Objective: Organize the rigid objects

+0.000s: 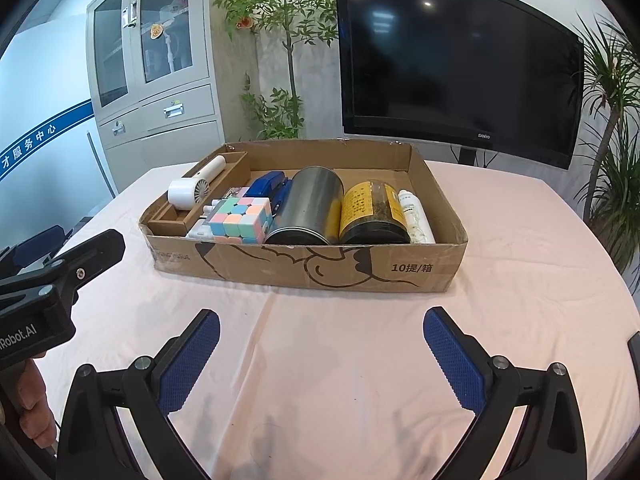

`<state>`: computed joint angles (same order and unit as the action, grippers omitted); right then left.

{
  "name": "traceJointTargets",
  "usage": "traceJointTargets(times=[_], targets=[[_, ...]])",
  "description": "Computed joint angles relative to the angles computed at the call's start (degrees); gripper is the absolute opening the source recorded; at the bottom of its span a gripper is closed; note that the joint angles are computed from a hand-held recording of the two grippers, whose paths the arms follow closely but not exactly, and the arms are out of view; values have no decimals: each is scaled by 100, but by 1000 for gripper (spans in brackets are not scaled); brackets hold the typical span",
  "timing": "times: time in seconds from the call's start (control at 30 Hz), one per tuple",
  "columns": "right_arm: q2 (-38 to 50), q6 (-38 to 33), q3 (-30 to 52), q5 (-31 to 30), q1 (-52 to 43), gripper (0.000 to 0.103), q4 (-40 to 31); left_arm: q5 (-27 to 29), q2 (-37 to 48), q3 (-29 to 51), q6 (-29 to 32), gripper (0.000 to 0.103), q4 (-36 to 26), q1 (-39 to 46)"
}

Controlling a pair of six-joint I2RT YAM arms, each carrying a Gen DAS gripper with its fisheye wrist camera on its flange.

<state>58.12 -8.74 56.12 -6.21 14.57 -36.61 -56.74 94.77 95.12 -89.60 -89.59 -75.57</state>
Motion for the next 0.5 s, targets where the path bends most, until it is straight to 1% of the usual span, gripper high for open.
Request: traceJointTargets(times=[0.1,0.27,0.33,0.5], targets=[[10,2,8,-23,-45,102,-3,4,-46,-82,149,103,124,58],[0,22,-11,-12,-45,102,12,-2,-50,-135,105,103,138,123],[-8,32,-32,33,-9,102,13,60,-111,-200,293,103,301,179],[1,67,-60,96,33,102,50,152,-137,-284,531,103,498,250]])
